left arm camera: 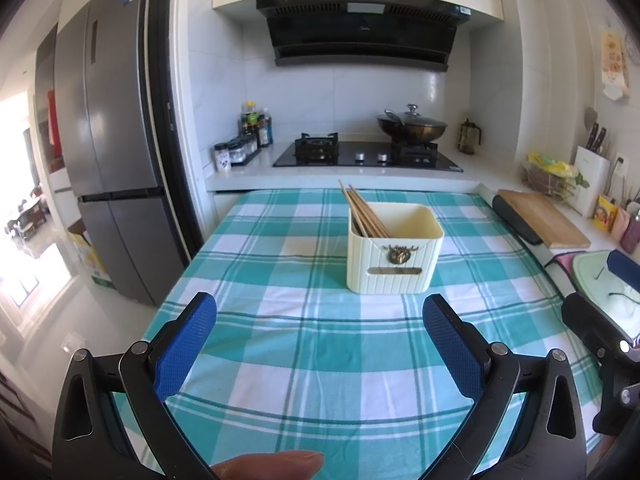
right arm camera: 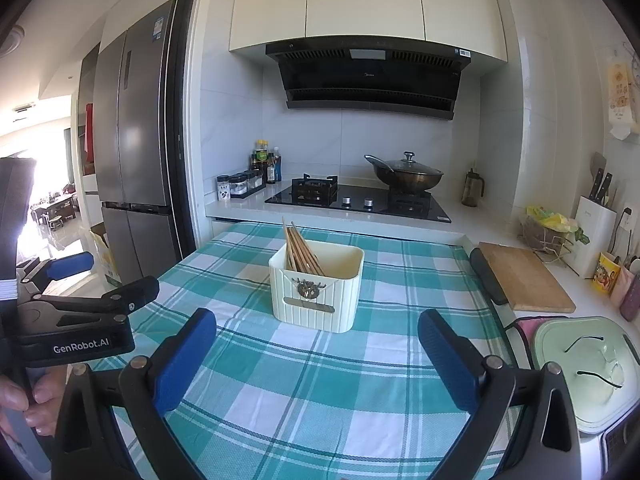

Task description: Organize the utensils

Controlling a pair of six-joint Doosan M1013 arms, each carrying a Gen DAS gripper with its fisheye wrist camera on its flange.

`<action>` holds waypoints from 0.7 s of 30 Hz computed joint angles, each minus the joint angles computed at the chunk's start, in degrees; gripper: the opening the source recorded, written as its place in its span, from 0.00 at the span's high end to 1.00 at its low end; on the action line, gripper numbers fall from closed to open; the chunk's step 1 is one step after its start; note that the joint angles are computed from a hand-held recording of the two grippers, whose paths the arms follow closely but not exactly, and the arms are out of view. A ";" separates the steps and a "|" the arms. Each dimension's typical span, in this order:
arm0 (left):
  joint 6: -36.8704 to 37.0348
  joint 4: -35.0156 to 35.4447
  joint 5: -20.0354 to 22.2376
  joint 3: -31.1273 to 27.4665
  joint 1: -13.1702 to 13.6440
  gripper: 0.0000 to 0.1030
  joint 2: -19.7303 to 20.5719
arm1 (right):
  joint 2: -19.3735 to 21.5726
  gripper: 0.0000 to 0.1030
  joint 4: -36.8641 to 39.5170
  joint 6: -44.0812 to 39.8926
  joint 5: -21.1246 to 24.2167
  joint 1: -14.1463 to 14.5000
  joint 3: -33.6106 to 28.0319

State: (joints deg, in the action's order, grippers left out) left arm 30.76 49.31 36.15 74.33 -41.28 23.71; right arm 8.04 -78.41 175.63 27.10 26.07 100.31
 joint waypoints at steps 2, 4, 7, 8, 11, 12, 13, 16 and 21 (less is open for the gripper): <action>-0.13 0.08 0.00 0.07 -0.04 0.00 -0.01 | 0.01 0.00 0.03 0.03 0.01 0.02 -0.02; 0.07 -0.08 0.06 -0.06 0.01 0.00 0.03 | 0.03 0.00 0.05 -0.01 0.04 0.03 -0.03; 0.00 -0.07 0.04 0.01 -0.02 0.00 0.01 | 0.02 0.00 0.25 -0.19 -0.07 -0.05 0.11; -0.05 -0.01 0.07 0.00 -0.04 0.00 0.01 | 0.02 0.00 0.26 -0.25 -0.19 -0.09 0.17; 0.03 -0.06 0.04 0.00 -0.02 0.00 0.01 | -0.02 0.00 0.10 -0.13 -0.28 -0.10 0.30; 0.13 -0.17 0.07 -0.10 0.01 0.00 0.04 | 0.01 0.00 0.16 -0.20 -0.23 -0.08 0.23; 0.10 -0.17 0.07 -0.04 -0.02 0.00 0.03 | 0.01 0.00 0.16 -0.20 -0.22 -0.08 0.24; 0.14 -0.18 0.16 -0.08 -0.03 0.00 0.04 | 0.01 0.00 0.24 -0.25 -0.16 -0.07 0.26; -3.96 3.02 -0.38 0.80 -0.22 0.00 -0.13 | -0.04 0.00 0.43 -0.47 -0.10 -0.09 0.45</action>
State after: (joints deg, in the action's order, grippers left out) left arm 26.80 52.34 35.77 75.13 -41.50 23.58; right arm 8.00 -77.97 175.16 27.00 25.98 100.76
